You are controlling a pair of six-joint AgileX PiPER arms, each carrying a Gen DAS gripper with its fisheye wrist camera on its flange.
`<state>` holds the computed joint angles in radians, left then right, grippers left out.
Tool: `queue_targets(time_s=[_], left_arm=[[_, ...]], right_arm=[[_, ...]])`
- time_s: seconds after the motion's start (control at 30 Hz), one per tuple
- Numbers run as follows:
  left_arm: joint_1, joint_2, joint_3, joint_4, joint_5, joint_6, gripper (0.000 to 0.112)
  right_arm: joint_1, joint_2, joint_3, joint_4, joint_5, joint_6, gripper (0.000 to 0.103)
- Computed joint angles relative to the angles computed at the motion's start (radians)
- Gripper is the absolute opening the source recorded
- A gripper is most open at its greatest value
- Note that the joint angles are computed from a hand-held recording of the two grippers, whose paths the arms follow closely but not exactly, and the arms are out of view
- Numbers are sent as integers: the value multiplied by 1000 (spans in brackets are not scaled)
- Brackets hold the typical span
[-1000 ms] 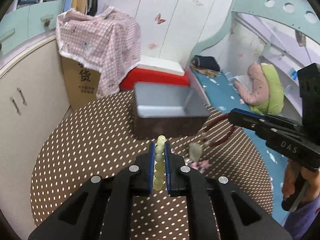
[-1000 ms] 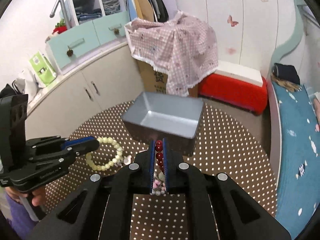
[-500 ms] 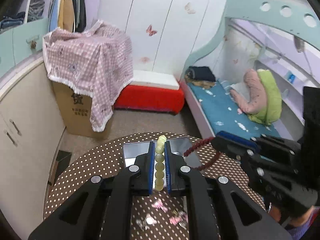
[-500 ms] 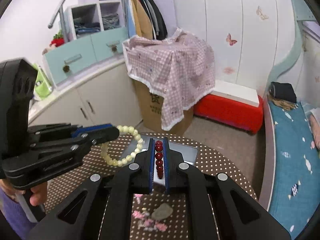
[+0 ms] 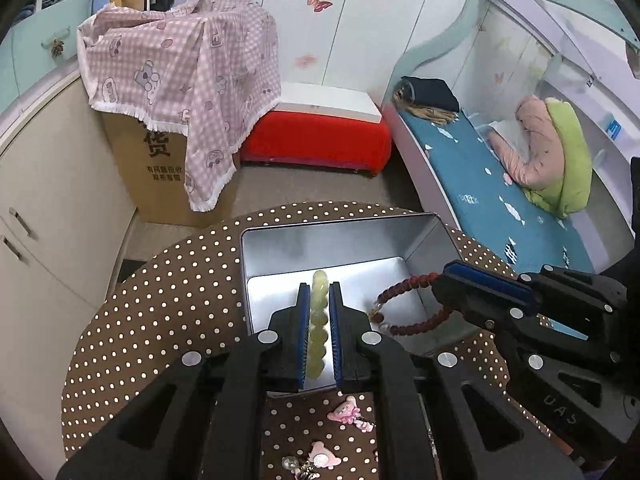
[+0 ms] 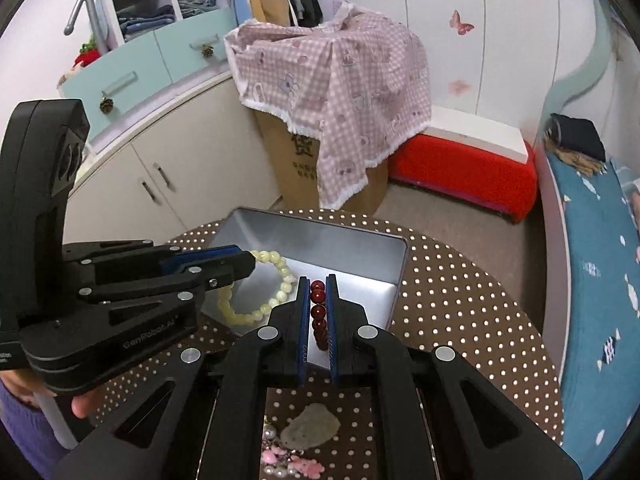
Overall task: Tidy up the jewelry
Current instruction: 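Carry both bracelets over the grey metal box with both tools, then open both tools to drop the bracelets into the box, then withdraw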
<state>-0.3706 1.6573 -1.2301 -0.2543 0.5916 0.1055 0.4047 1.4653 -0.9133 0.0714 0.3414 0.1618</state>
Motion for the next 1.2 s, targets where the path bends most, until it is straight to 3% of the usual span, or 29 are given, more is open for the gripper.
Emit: queue_targets(time_s=[0.13,0.23,0.5,0.63,0.7,0.73,0.77,0.9,1.03,1.2], left_arm=[[0,6,-8,-13,13,13,11],[-9,-5,4,17,3,-19,25],[-3,-82,64,12,-18,-33,36],[-4,-154,107,31,-25,-69,48],[-5,-213,145,64,-35,-106,51],[-9,-237,161,80,-39,-125,55],[-16,-274,186,118,-48,-164,57],[-58,-409,275,329,-68,-373,65],[-126,-543,375,548,-61,-607,77],[-227,-641,481,763,-11,-841,78]], right_arm=[[-15,7,10,44,-5,-41,9],[-28,8,20,87,4,-80,9],[-26,-29,47,76,26,-57,11],[2,-95,59,-32,51,73,12],[15,-152,80,-83,65,128,23],[35,-185,88,-156,76,206,42],[63,-219,100,-242,84,295,50],[153,-324,124,-424,155,482,51],[300,-420,164,-642,264,726,59],[466,-493,228,-817,395,965,60]])
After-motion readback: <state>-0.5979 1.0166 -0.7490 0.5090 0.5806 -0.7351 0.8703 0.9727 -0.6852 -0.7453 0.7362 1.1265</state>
